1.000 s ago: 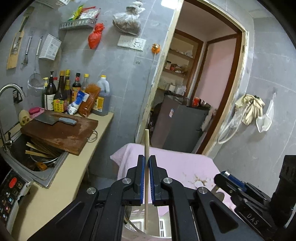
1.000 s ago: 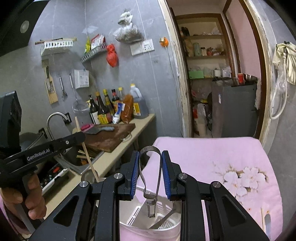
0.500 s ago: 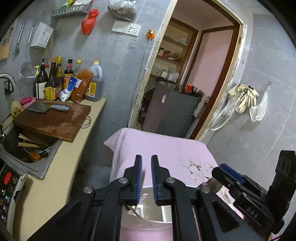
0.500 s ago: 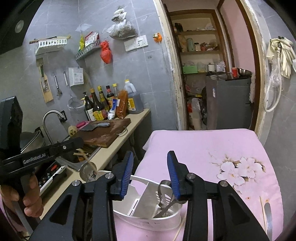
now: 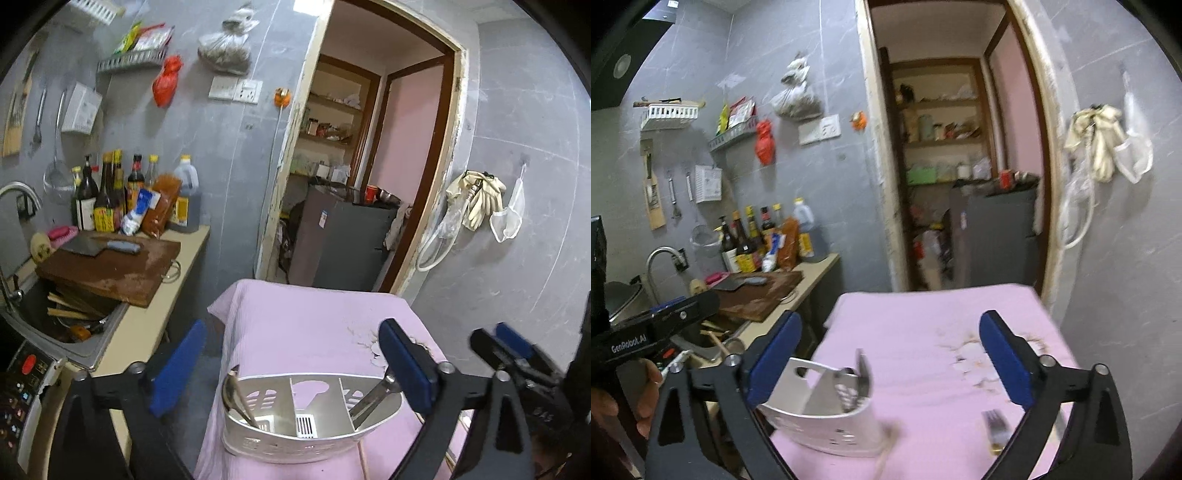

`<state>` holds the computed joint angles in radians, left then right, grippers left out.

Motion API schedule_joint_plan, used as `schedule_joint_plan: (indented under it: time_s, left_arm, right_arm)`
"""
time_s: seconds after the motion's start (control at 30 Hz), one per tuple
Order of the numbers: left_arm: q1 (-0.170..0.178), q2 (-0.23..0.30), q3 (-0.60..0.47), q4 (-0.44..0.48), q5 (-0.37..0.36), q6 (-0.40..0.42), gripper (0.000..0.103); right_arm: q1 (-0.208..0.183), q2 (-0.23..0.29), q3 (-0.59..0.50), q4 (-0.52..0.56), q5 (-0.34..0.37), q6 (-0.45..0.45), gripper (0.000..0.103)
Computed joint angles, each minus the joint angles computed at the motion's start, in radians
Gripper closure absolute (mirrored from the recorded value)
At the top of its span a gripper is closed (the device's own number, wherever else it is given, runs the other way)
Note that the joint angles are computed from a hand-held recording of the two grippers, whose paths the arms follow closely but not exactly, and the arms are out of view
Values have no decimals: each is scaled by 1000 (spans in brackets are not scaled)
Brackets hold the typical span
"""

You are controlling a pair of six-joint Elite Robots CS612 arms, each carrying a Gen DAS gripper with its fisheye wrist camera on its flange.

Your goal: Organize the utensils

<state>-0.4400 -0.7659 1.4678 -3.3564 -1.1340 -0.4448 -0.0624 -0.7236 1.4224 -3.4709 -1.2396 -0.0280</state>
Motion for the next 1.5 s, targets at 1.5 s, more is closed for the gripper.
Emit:
schedule_joint_plan:
  time_s: [1.5]
  left_arm:
    - [-130, 152, -176, 477, 58, -269, 14]
  right_arm:
    - [-166, 114, -91, 392, 170, -250, 2]
